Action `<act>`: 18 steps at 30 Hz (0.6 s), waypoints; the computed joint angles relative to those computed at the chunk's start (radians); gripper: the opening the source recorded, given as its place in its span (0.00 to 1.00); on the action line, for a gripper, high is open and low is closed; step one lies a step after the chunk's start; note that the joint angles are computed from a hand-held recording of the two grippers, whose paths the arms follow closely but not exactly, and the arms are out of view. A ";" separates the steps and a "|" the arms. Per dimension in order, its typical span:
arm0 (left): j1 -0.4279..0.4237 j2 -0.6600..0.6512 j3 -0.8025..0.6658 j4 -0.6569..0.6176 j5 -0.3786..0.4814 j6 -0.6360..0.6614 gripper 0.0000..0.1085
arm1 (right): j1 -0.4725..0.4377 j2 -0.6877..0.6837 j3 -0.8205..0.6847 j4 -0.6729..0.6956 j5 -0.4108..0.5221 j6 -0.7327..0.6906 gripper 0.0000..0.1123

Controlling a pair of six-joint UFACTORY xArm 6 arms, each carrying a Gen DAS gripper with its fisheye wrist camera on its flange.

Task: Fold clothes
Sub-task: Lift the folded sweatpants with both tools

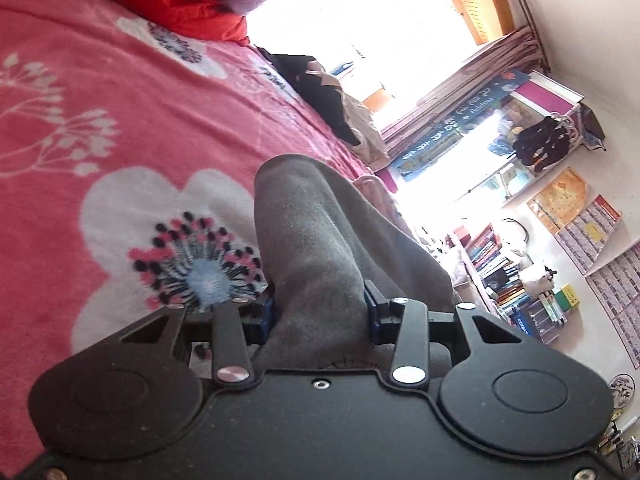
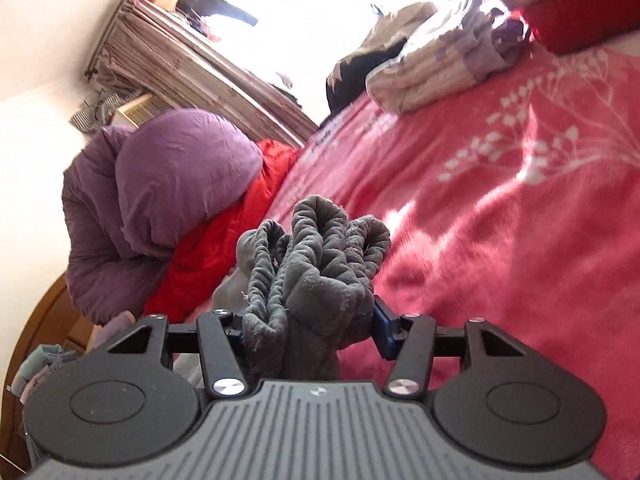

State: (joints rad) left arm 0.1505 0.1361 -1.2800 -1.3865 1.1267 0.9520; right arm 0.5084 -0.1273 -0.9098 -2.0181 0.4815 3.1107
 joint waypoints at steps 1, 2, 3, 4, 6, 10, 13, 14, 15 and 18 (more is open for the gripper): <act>-0.013 0.012 -0.012 0.010 0.002 -0.012 0.46 | 0.010 -0.024 0.019 -0.008 0.037 0.011 0.49; -0.029 0.033 -0.031 0.034 0.001 -0.031 0.52 | 0.006 -0.033 0.033 0.026 0.046 0.004 0.50; -0.043 0.057 -0.049 0.072 -0.006 -0.063 0.59 | -0.001 -0.037 0.045 0.090 0.046 -0.022 0.57; -0.056 0.068 -0.055 0.119 -0.029 -0.114 0.60 | -0.009 -0.041 0.056 0.154 0.046 -0.047 0.62; -0.050 0.074 -0.038 0.144 -0.030 -0.157 0.60 | -0.052 -0.036 0.076 0.278 -0.022 -0.080 0.65; -0.001 0.066 -0.001 0.107 0.030 -0.185 0.60 | -0.066 -0.073 0.104 0.237 -0.034 -0.031 0.70; 0.006 0.084 -0.025 0.111 0.050 -0.249 0.60 | -0.083 -0.040 0.077 0.252 -0.085 -0.091 0.73; 0.000 0.083 -0.029 0.119 0.044 -0.253 0.60 | -0.091 -0.021 0.061 0.253 -0.111 -0.107 0.73; -0.007 0.080 -0.031 0.128 0.034 -0.252 0.56 | -0.094 0.000 0.043 0.277 -0.135 -0.165 0.73; -0.040 0.059 -0.033 0.156 -0.008 -0.146 0.44 | -0.097 0.035 0.007 0.295 -0.168 -0.257 0.61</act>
State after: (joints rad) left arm 0.1107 0.1954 -1.3132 -1.2306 1.1188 0.8057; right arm 0.4117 -0.0920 -0.9024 -1.7226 0.3133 2.8538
